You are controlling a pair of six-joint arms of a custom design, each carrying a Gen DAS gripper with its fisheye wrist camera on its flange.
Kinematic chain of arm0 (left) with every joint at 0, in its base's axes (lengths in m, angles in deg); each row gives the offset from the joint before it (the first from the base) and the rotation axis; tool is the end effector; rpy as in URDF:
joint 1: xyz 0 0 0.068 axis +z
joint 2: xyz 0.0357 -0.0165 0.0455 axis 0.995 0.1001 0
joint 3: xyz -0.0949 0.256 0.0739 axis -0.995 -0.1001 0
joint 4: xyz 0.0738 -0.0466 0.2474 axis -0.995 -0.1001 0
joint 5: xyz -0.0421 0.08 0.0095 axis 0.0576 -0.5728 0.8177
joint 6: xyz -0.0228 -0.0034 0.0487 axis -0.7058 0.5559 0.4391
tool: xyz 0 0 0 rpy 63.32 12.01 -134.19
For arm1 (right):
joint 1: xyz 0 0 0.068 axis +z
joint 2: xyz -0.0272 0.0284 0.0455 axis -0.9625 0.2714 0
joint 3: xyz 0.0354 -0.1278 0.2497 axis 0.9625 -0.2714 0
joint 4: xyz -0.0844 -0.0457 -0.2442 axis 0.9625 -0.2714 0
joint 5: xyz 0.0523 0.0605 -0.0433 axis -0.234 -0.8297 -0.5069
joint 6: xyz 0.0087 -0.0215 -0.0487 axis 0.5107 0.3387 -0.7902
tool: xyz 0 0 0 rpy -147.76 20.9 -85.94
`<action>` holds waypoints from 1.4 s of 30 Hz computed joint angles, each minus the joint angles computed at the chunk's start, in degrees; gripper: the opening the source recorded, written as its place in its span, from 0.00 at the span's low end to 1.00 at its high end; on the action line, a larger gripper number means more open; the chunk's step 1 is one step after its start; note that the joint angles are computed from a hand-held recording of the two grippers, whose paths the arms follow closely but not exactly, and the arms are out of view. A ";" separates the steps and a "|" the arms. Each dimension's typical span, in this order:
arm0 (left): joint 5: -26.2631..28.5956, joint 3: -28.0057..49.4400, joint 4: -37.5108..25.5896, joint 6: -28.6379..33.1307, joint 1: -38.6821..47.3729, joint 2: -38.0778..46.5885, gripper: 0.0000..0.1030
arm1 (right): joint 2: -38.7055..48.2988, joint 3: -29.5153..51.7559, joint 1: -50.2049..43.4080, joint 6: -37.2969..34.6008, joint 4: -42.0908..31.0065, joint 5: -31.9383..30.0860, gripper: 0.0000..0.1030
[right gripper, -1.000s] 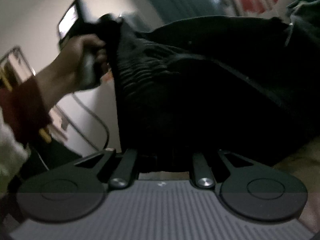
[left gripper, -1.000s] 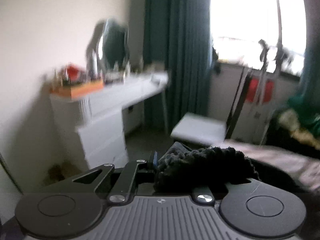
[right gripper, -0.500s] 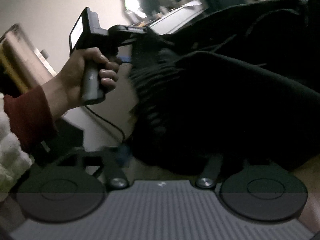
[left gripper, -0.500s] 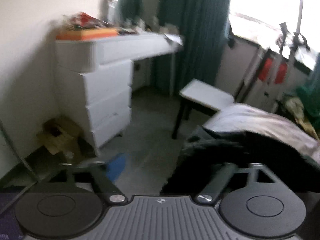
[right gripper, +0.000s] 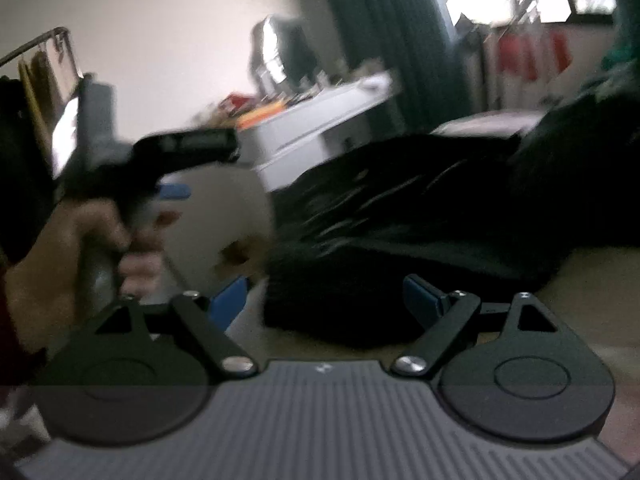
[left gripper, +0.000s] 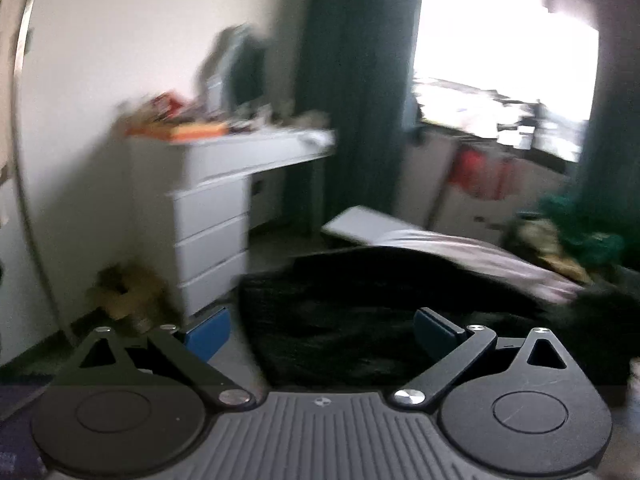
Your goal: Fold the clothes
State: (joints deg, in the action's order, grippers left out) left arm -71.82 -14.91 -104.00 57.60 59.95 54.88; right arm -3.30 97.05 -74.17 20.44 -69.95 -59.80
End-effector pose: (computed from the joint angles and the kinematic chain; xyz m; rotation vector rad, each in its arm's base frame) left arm 0.2542 -0.0944 0.3567 -0.2765 1.9772 0.0624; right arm 0.2343 0.0215 0.2843 -0.3815 1.9993 0.6574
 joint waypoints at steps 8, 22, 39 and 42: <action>-16.52 1.10 8.26 -3.99 -31.16 8.41 0.96 | -4.46 3.63 -30.13 -14.31 -10.27 -13.16 0.84; -17.63 -4.05 21.43 -8.39 -34.40 22.67 0.96 | 9.08 -2.96 -45.59 -15.91 9.10 -16.33 0.84; -16.09 4.45 17.28 0.59 -31.60 25.00 0.96 | 11.78 -0.39 -51.01 -8.97 7.28 -17.40 0.84; -14.23 8.12 16.77 2.08 -29.79 26.46 0.96 | 12.36 -0.71 -51.37 -8.01 8.73 -17.52 0.84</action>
State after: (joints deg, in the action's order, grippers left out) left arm -86.06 -6.79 -87.22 59.67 30.17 81.34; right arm 9.05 96.34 -125.53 12.43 -61.22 -77.31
